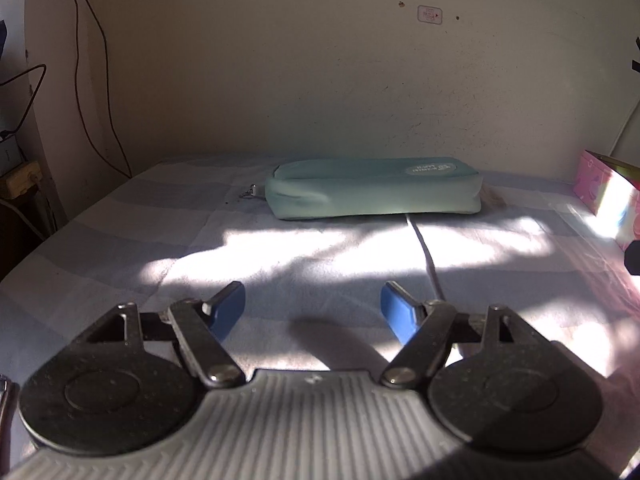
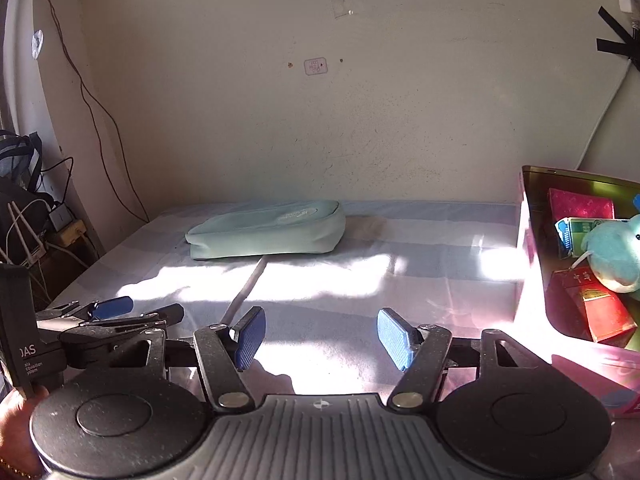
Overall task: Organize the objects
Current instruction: 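Move both tools to the mint-green pouch and close the right tool on it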
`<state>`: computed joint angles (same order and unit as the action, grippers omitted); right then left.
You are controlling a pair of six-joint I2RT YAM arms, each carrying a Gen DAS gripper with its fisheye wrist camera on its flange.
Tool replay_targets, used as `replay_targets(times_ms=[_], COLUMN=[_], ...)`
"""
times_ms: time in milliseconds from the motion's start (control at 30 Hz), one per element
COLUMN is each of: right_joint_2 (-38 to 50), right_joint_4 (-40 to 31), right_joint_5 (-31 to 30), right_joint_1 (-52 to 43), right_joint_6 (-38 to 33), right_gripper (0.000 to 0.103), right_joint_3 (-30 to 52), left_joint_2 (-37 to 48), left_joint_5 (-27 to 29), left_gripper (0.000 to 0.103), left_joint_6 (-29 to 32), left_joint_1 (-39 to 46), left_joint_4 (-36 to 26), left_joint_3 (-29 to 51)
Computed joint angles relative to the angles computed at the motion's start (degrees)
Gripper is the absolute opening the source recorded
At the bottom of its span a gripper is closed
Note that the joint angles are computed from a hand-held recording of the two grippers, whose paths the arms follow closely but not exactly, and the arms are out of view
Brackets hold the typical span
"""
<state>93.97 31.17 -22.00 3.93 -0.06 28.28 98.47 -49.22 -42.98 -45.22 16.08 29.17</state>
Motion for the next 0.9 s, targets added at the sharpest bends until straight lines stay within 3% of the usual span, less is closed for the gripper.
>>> replay_targets(times_ms=[167, 333, 600, 633, 700, 867, 900], right_joint_2=[9.3, 21.1, 36.4, 37.9, 38.3, 33.8, 32.5], right_joint_4=[-1.0, -4.5, -16.1, -18.6, -19.6, -17.3, -16.7], right_joint_5=[0.6, 1.5, -0.3, -0.8, 0.9, 1.7, 1.7], right_joint_1=[2.3, 4.3, 5.6, 5.9, 6.8, 7.1, 7.1], right_joint_6=[4.1, 11.2, 22.1, 22.0, 19.6, 17.4, 16.6], right_gripper=[0.058, 0.058, 0.065, 0.062, 0.046, 0.036, 0.028], right_joint_3=[9.5, 25.0, 48.4, 51.0, 51.9, 45.3, 43.2], left_joint_2=[-1.8, -3.6, -4.6, -4.6, -5.1, -7.6, -8.1], left_joint_5=[3.8, 6.0, 9.2, 9.4, 9.4, 6.3, 6.2], left_gripper=[0.076, 0.076, 0.076, 0.076, 0.076, 0.076, 0.076], left_joint_6=[-1.6, -4.2, -4.1, -4.3, -5.0, -9.3, -10.1], left_joint_1=[3.6, 5.8, 8.2, 8.5, 9.0, 9.8, 10.3], left_joint_4=[2.9, 3.5, 6.4, 6.5, 6.7, 6.3, 6.5], left_joint_3=[-2.7, -4.7, -6.3, -6.4, -6.8, -8.7, -9.2])
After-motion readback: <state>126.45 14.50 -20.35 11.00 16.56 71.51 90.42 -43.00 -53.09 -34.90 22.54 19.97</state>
